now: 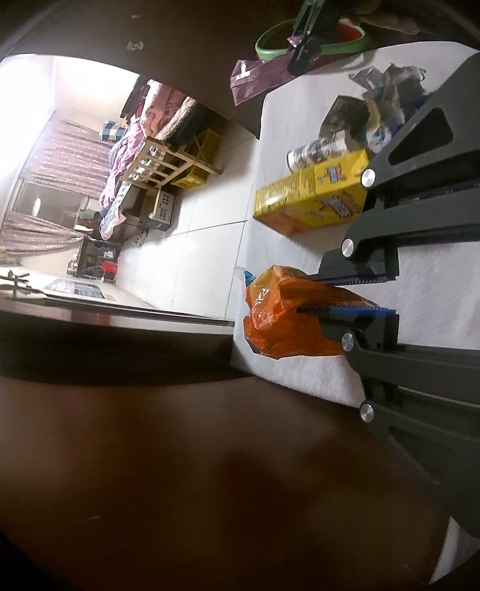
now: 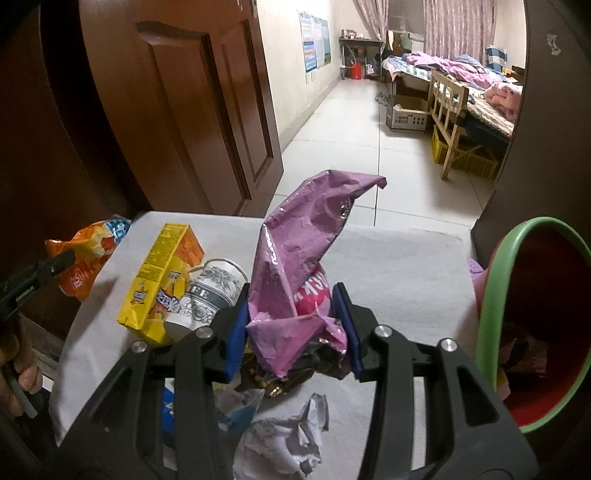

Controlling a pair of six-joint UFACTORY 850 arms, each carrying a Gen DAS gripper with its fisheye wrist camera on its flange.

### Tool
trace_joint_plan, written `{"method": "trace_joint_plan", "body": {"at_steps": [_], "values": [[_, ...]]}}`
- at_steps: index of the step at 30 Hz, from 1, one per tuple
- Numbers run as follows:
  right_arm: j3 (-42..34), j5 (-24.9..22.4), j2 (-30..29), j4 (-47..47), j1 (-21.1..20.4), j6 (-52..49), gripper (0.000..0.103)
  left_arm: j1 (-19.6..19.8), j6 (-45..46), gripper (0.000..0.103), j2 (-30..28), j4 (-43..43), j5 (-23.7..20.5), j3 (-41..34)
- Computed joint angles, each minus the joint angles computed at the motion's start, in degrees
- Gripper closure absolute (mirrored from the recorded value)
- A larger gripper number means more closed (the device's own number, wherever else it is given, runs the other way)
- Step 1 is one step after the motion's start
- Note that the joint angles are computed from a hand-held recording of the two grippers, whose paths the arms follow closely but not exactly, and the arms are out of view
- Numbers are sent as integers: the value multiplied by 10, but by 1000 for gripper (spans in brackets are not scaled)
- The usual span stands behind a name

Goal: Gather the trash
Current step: 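Grasp the pink foil bag with the right tool while the left tool grasps the orange plastic bag, then carry the pink bag over the bin and open the right tool while the left tool drops the orange bag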

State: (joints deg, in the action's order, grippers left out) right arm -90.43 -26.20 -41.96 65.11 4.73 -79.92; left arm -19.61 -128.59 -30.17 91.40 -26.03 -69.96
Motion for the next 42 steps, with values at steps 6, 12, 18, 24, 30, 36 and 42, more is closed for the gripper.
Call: {"method": "trace_joint_plan", "body": {"at_steps": [6, 12, 18, 24, 30, 36, 42], "values": [[22, -7, 23, 39, -12, -34, 61, -19, 32, 97, 22, -20, -12, 4], [61, -6, 52, 61, -24, -64, 61, -37, 30, 97, 31, -15, -10, 0], [94, -5, 78, 77, -46, -86, 61, -58, 64, 97, 22, -24, -2, -35], [102, -5, 90, 96, -69, -92, 61, -84, 121, 97, -13, -50, 14, -100], [95, -4, 89, 128, -96, -102, 61, -100, 183, 97, -54, -91, 41, -171], [85, 5, 81, 160, -121, -113, 61, -115, 297, 97, -104, -179, 58, -251], [64, 13, 61, 143, -151, -88, 61, -124, 419, 97, -164, -288, 81, -343]]}}
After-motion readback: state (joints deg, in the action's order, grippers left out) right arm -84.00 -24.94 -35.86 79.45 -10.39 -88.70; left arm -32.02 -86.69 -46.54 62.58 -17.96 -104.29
